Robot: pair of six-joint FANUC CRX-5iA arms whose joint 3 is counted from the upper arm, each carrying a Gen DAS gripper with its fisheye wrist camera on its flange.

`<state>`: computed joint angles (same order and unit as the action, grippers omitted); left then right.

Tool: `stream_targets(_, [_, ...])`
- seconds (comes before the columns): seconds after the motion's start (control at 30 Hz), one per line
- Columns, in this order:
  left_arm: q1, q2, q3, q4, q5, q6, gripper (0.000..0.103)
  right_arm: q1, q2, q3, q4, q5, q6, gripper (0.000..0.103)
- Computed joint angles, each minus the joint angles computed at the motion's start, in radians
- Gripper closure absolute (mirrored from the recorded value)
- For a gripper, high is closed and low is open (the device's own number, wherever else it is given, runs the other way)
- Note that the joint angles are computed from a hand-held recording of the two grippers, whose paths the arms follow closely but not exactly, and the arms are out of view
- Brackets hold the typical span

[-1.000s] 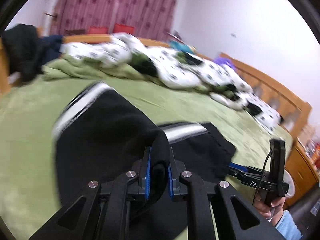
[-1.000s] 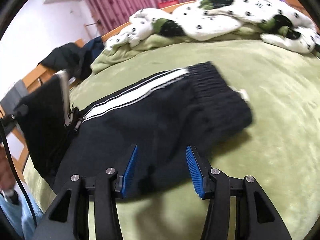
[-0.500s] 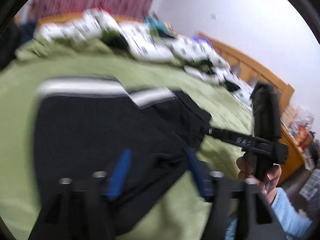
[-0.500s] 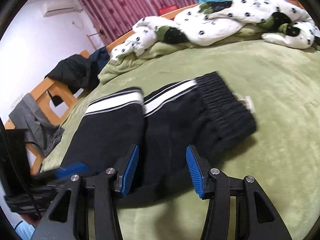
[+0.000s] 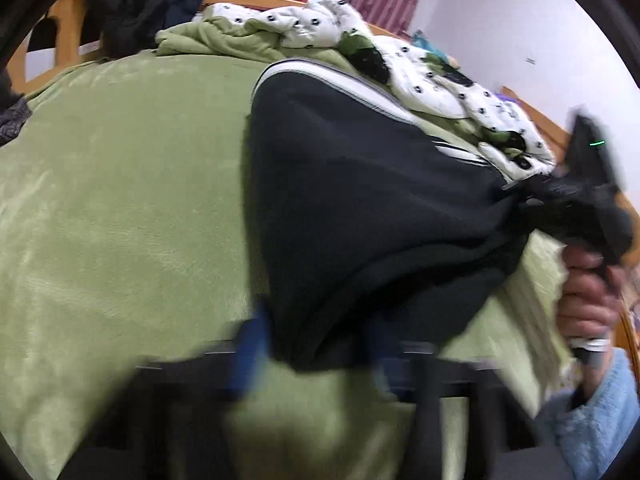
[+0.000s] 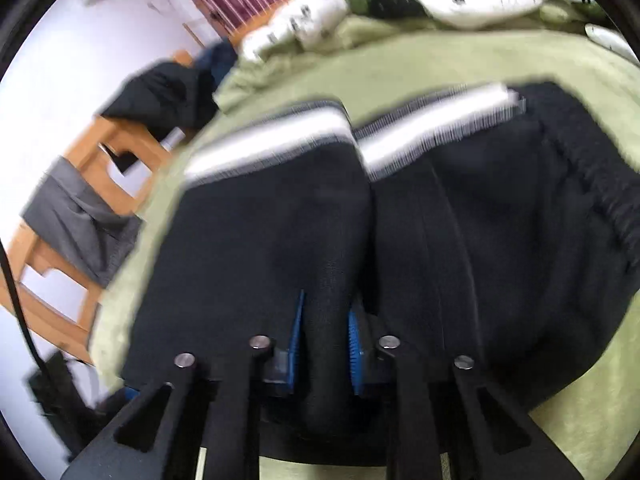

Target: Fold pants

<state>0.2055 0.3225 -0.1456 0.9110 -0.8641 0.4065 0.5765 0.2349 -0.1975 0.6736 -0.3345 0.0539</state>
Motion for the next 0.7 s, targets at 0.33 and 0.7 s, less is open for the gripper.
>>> stream_targets(0.33, [-0.075,-0.104,-0.12,0.022,0.198,-0.144,0.081,-0.078,-0.111,-0.103,0.408,-0.021,-0.175,0.086])
stream_targets(0.7, [-0.097,-0.046,-0.031,-0.015,0.035,-0.09,0.069,-0.174,-0.262,-0.387,0.581,-0.054,-0.52,0.086])
